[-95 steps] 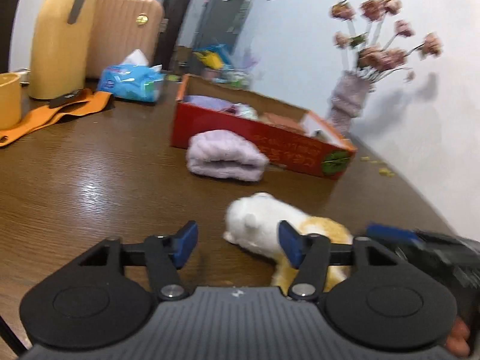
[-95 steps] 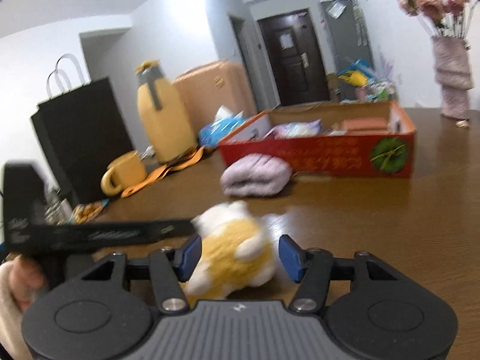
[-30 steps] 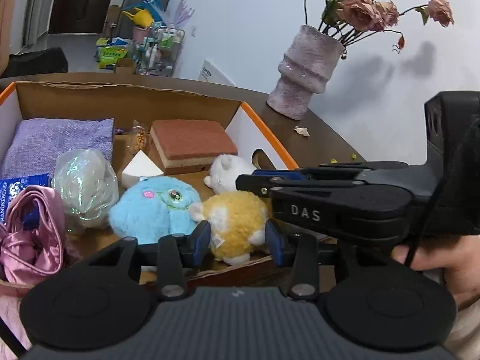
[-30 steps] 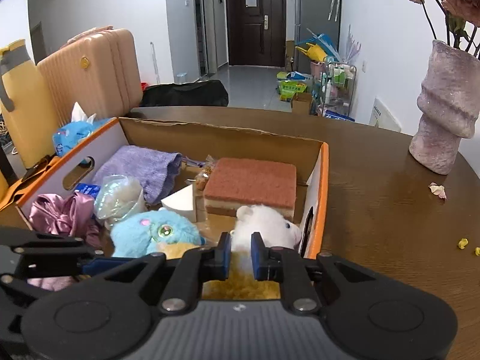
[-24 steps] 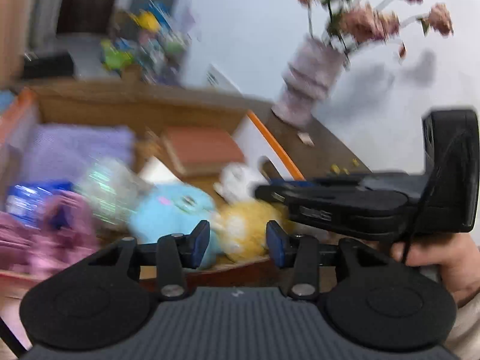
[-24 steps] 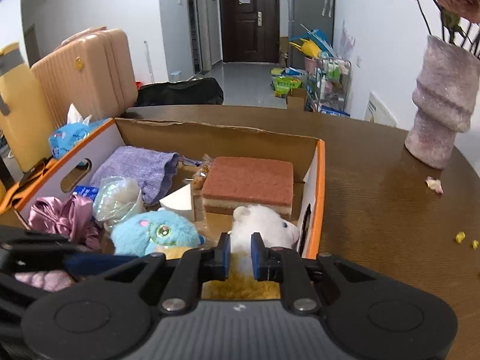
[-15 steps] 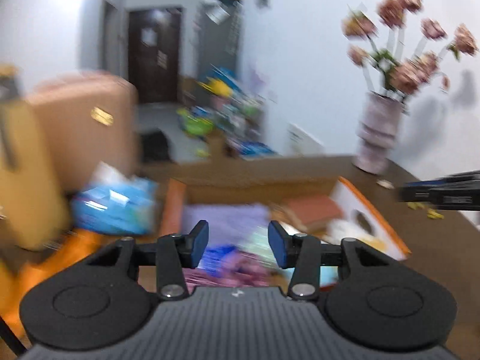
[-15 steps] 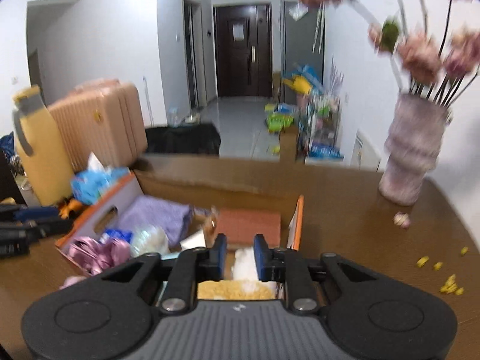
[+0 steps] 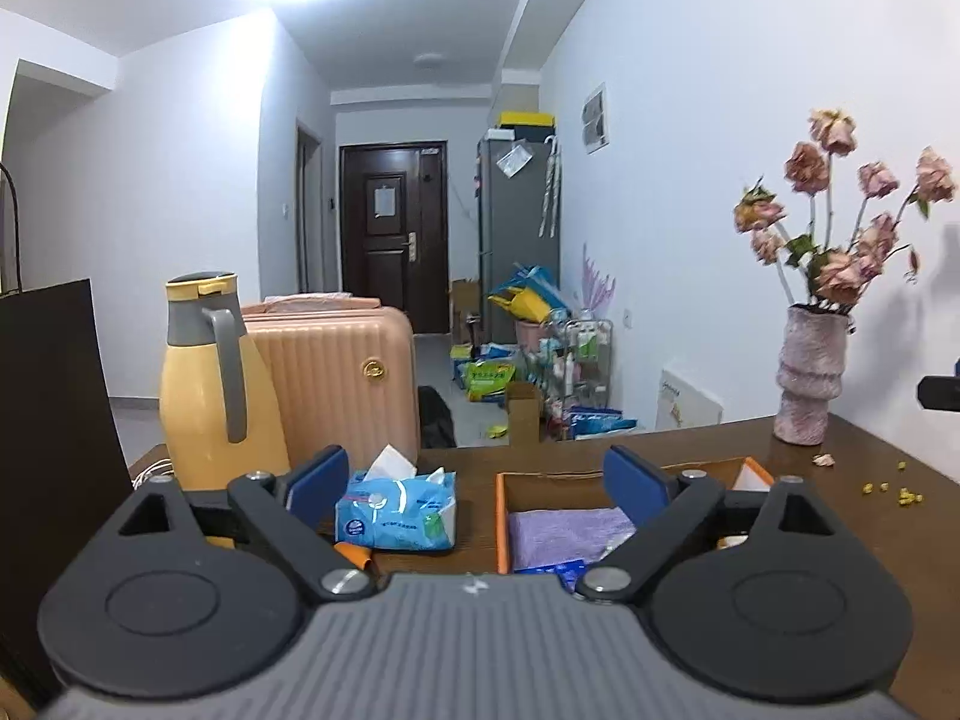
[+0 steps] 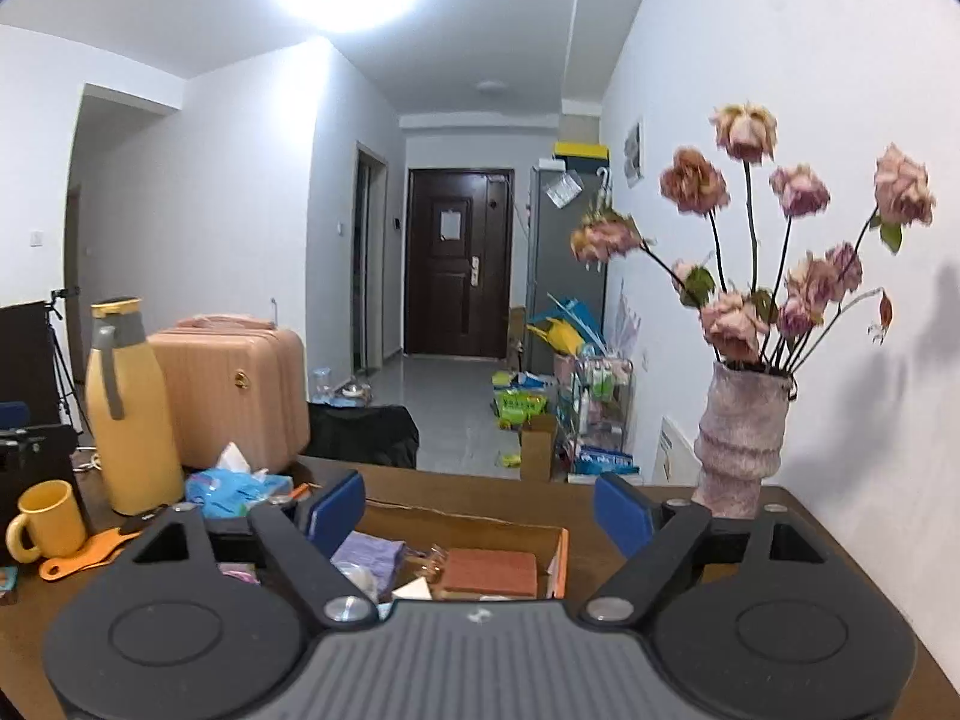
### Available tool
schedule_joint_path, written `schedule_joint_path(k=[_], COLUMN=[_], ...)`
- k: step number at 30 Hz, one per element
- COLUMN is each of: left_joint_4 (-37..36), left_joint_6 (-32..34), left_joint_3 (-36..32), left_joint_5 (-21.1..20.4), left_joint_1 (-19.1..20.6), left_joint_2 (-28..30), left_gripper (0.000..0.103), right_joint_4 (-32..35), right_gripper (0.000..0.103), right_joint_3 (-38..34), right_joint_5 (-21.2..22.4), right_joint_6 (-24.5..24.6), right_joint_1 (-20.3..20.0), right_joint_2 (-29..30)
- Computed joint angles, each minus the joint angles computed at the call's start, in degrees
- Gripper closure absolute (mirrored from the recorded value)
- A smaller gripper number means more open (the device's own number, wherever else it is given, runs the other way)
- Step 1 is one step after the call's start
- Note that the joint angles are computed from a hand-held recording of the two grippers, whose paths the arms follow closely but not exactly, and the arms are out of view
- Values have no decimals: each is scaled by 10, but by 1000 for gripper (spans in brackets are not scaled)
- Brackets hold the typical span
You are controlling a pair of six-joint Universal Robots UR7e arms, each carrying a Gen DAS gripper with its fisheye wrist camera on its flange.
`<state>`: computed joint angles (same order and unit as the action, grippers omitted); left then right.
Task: Organize soft objects
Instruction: 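Move both grippers to the lilac fluffy headband and grasp it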
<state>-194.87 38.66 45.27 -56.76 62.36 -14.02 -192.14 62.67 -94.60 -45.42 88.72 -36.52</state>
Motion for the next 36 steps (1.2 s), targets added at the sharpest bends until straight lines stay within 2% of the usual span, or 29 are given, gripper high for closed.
schedule_joint_path(k=[4, 13, 17, 18, 20, 23, 26, 29, 32, 36], left_joint_4=[-39, -148, -137, -120, -79, -30, 52, 154, 272, 416], left_joint_6=[-4, -44, -86, -104, -129, -141, -168, -186, -206, -257], left_joint_3=[78, 284, 326, 328, 317, 270, 192, 73, -76, -260], left_joint_5=[-8, -21, 10, 16, 19, 2, -25, -47, -69, -93], left_joint_1=[-2, 13, 25, 29, 36, 45, 58, 72, 88, 101], left_joint_2=[-37, -102, -109, -110, -110, -94, -67, -14, 53, 137], left_gripper=[7, 5, 4, 4, 5, 5, 9, 21, 30, 36], right_joint_4=[-46, -195, -202, -192, -150, -119, -42, 21, 89, 201], right_gripper=[19, 18, 18, 18, 18, 18, 19, 21, 27, 37], right_joint_3=[65, 270, 327, 329, 314, 264, 194, 100, -10, -150], right_joint_5=[13, 90, 97, 91, 73, 41, 46, 42, 39, 34], right_joint_6=[5, 33, 66, 81, 81, 91, 129, 156, 192, 230], right_joint_1=[-1, -41, -64, -66, -65, -55, -52, -46, -42, -40], right_joint_2=[-25, -68, -68, -66, -60, -33, -3, 47, 107, 178])
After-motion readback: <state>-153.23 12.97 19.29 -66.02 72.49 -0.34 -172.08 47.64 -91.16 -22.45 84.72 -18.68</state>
